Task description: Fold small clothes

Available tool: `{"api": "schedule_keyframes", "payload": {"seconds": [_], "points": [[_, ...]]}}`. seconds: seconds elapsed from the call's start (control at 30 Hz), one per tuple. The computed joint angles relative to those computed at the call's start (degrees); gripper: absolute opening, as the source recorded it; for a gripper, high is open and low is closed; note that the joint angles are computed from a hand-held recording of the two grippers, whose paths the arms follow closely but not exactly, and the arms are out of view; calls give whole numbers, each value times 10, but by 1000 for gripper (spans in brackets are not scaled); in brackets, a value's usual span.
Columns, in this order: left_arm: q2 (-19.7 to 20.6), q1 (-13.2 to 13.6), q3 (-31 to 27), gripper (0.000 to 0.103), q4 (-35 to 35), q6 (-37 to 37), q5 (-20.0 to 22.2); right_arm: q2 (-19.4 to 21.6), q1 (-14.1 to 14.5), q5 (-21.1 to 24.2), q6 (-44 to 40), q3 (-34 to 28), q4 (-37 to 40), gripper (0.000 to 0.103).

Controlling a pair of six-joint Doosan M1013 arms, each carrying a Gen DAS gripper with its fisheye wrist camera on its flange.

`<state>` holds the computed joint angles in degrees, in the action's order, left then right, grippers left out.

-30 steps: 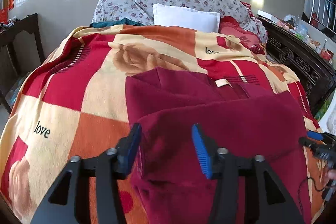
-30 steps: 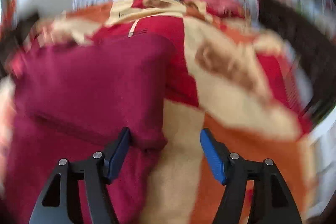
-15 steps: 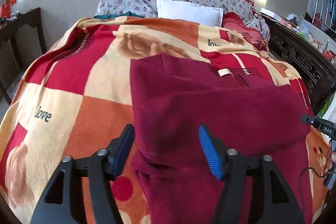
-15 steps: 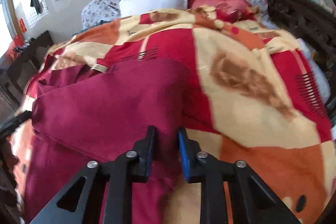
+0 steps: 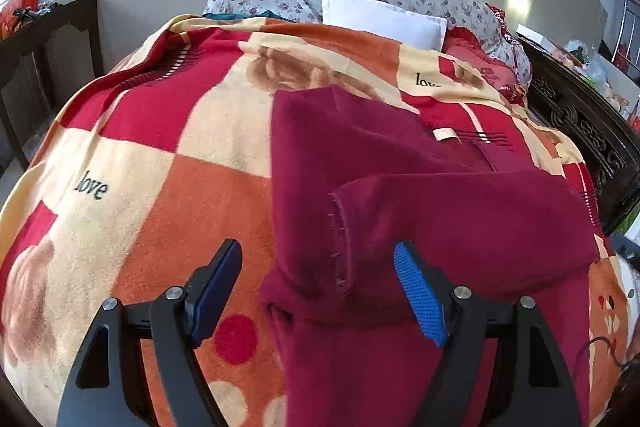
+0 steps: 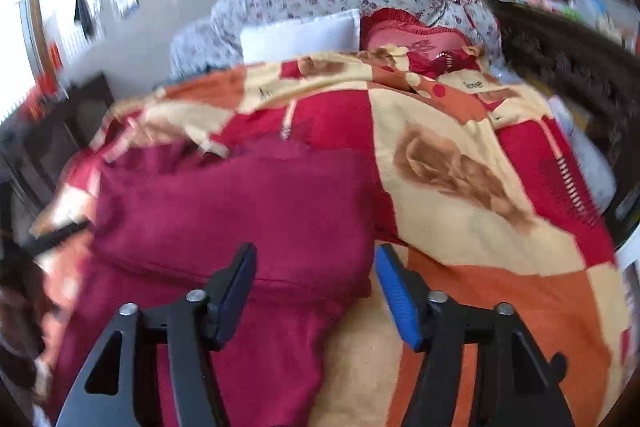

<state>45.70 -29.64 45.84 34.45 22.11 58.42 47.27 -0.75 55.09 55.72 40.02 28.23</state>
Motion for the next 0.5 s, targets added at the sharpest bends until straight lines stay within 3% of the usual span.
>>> {"api": "schedule_keyframes", "payload": {"seconds": [0.1, 0.17, 0.27, 0.33, 0.43, 0.5], "points": [[39, 1, -60, 78, -10, 34, 64, 44, 9, 61, 71, -60, -80, 38], [58, 3, -89, 78, -23, 63, 96, 43, 6, 62, 82, -55, -72, 39], [40, 0, -59, 78, -17, 51, 83, 13, -5, 70, 63, -21, -46, 40], [21, -4, -30, 78, -7, 38, 68, -14, -20, 83, 43, 10, -8, 46], [-14, -17, 20, 78, 16, 31, 54, -57, -47, 113, 3, 55, 52, 64], [-41, -29, 56, 78, 25, 25, 50, -88, -67, 131, -26, 88, 87, 82]]}}
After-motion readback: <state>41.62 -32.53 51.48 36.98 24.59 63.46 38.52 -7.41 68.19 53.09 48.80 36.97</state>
